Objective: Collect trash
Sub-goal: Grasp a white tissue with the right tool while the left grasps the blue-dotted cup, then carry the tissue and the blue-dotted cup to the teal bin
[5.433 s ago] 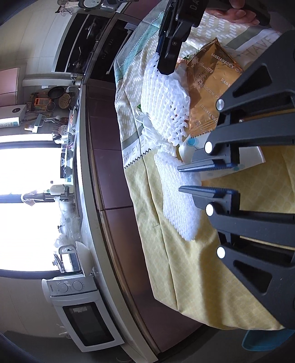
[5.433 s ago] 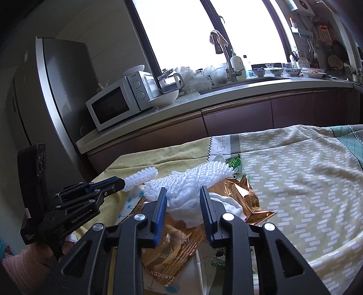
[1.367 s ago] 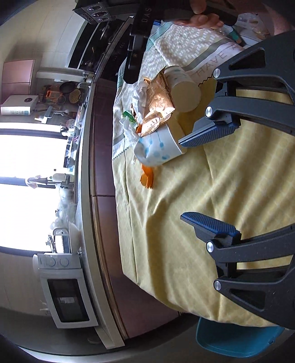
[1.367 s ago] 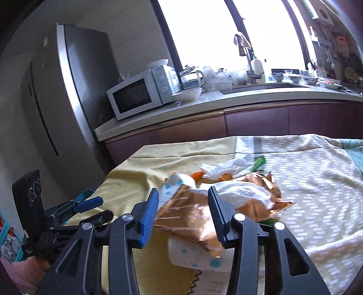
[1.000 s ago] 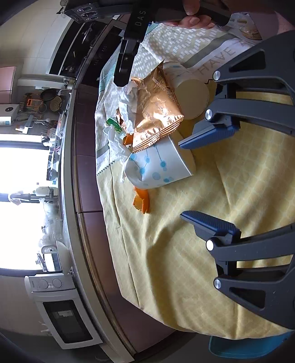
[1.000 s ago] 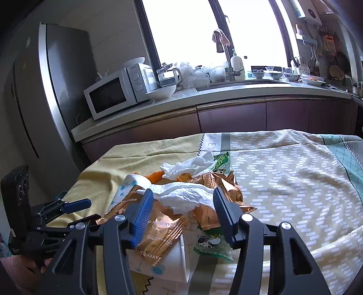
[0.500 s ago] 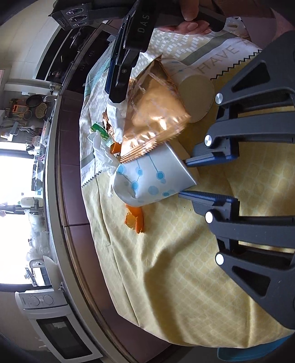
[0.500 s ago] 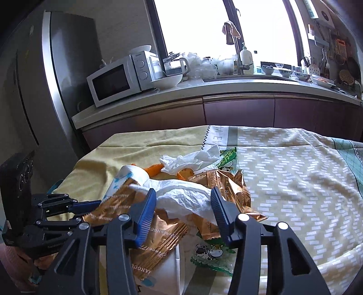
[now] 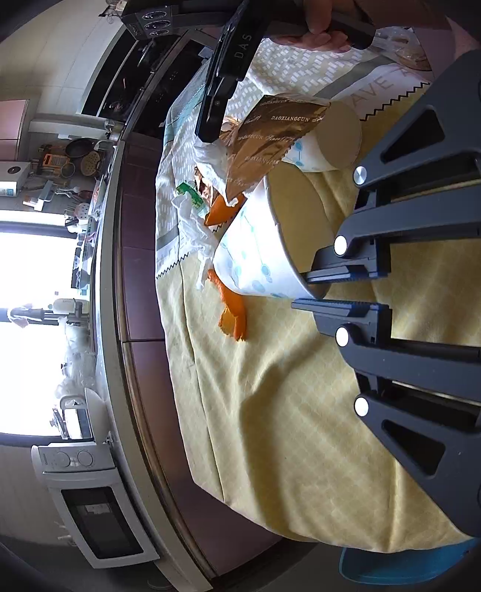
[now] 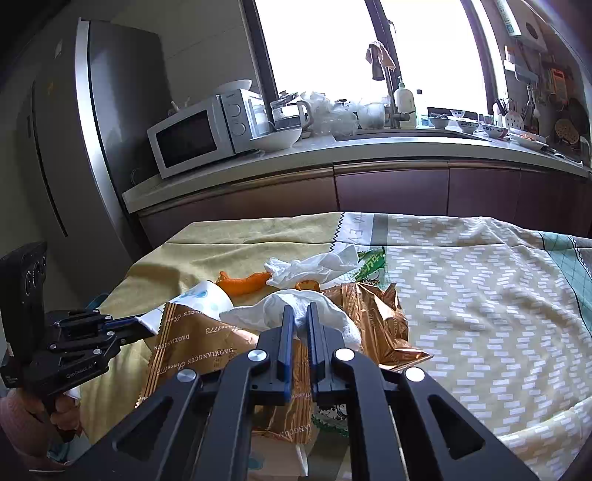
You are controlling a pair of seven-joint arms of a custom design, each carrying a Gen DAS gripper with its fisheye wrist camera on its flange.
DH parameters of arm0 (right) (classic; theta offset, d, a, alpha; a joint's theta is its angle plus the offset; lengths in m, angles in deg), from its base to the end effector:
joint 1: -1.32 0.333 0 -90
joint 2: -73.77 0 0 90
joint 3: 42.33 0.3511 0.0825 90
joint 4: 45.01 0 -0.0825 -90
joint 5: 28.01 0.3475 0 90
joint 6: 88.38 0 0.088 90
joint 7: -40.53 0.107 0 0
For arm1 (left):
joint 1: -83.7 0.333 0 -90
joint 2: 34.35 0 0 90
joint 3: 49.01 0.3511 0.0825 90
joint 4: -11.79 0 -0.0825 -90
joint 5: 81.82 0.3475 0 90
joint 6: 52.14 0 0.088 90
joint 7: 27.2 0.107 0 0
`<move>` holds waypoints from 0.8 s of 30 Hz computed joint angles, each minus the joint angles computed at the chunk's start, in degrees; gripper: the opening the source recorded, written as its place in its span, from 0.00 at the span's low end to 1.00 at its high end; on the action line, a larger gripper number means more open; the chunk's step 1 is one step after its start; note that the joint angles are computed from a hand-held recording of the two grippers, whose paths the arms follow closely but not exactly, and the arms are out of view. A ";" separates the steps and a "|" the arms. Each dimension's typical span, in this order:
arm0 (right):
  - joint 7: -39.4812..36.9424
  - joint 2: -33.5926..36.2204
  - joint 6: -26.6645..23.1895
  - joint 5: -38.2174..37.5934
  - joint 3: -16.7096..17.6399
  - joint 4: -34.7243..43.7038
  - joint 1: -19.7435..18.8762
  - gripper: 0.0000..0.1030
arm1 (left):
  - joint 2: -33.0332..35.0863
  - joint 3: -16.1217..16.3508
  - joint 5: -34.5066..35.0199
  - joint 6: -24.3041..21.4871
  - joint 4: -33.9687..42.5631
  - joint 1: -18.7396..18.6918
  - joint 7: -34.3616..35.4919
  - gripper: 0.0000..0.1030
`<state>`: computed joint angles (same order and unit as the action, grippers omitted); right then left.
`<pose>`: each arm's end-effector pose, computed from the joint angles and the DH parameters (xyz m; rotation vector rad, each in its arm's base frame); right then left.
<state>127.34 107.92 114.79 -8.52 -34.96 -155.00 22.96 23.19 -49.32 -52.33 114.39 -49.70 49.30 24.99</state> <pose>0.6104 0.2724 0.3597 -1.6278 1.4541 -0.5434 0.6574 -0.4892 0.3412 -1.4043 2.0990 -1.0068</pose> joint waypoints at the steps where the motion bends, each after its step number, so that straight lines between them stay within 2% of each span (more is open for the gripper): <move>1: 0.12 -0.08 0.55 -0.05 0.14 -0.19 -0.07 0.05 | -1.00 1.19 0.43 0.95 -1.69 -0.46 -1.42 0.08; 9: 2.76 -1.20 4.43 -2.91 2.61 -1.14 -2.22 0.04 | -8.70 10.95 5.89 8.76 -14.73 -4.23 -14.77 0.08; 15: 5.28 -1.83 6.02 -6.75 4.73 -1.38 -3.81 0.04 | -13.61 19.60 10.22 14.05 -23.99 -8.72 -24.59 0.08; 16: 5.64 -1.91 6.19 -7.46 4.98 -1.39 -3.90 0.04 | -14.36 21.46 10.80 14.94 -25.61 -9.93 -26.18 0.08; 19: 7.46 -1.72 6.49 -10.71 6.77 -1.06 -5.12 0.04 | -15.78 30.31 12.48 17.73 -30.34 -16.08 -31.55 0.08; 24: 10.82 -0.49 5.93 -17.50 10.28 0.78 -7.25 0.04 | -16.79 42.60 10.35 22.48 -38.01 -25.06 -34.32 0.08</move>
